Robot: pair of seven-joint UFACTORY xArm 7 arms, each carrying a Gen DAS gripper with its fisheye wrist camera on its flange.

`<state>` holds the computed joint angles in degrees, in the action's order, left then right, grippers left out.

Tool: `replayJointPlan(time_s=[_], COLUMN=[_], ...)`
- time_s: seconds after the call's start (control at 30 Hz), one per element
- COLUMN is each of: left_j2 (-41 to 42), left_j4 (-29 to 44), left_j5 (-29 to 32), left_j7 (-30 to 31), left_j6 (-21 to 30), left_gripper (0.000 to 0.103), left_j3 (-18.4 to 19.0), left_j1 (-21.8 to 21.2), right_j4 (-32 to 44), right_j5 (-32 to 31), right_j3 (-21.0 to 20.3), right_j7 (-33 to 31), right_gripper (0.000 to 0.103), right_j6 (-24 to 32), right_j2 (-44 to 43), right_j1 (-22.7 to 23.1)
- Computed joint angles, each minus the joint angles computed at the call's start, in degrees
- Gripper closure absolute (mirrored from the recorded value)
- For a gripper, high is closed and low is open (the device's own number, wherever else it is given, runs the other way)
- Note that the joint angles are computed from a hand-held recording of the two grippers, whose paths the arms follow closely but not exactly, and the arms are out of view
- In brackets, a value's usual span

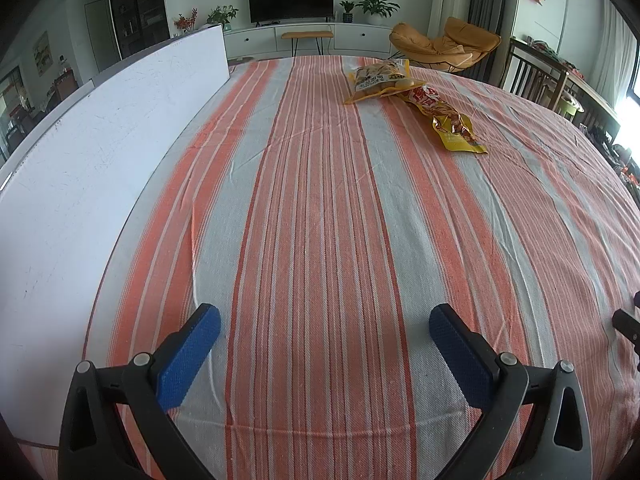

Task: Organize snacks
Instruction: 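Bring both open tools back over the remaining yellow snack packs, then lower the right tool onto the yellow cartoon-face sausage pack while the left tool reaches the peanut bag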

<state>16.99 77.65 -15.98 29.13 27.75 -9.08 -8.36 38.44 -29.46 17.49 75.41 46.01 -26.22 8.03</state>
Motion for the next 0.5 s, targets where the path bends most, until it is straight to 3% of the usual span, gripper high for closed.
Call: replayJointPlan(time_s=[0.1, 0.23, 0.37, 0.5], left_j2=[0.0, 0.0, 0.0, 0.1], left_j4=[0.0, 0.0, 0.1, 0.1], left_j5=[0.0, 0.0, 0.0, 0.0], left_j7=[0.0, 0.0, -0.1, 0.0], left_j6=[0.0, 0.0, 0.0, 0.0], left_gripper=[0.000, 0.000, 0.000, 0.000], left_j3=[0.0, 0.0, 0.0, -0.1], left_j1=[0.0, 0.0, 0.0, 0.0], right_j4=[2.9, 10.1, 24.4, 41.0], right_j5=[5.4, 5.6, 5.1, 6.5], right_j3=[-4.9, -6.3, -8.5, -11.6], right_j7=[-10.5, -14.3, -20.3, -23.8], right_gripper=[0.007, 0.008, 0.008, 0.008], right_j6=[-1.0, -5.1, -11.7, -8.8], right_j2=[2.8, 9.7, 24.0, 38.6], right_j1=[2.1, -0.3, -0.9, 1.6])
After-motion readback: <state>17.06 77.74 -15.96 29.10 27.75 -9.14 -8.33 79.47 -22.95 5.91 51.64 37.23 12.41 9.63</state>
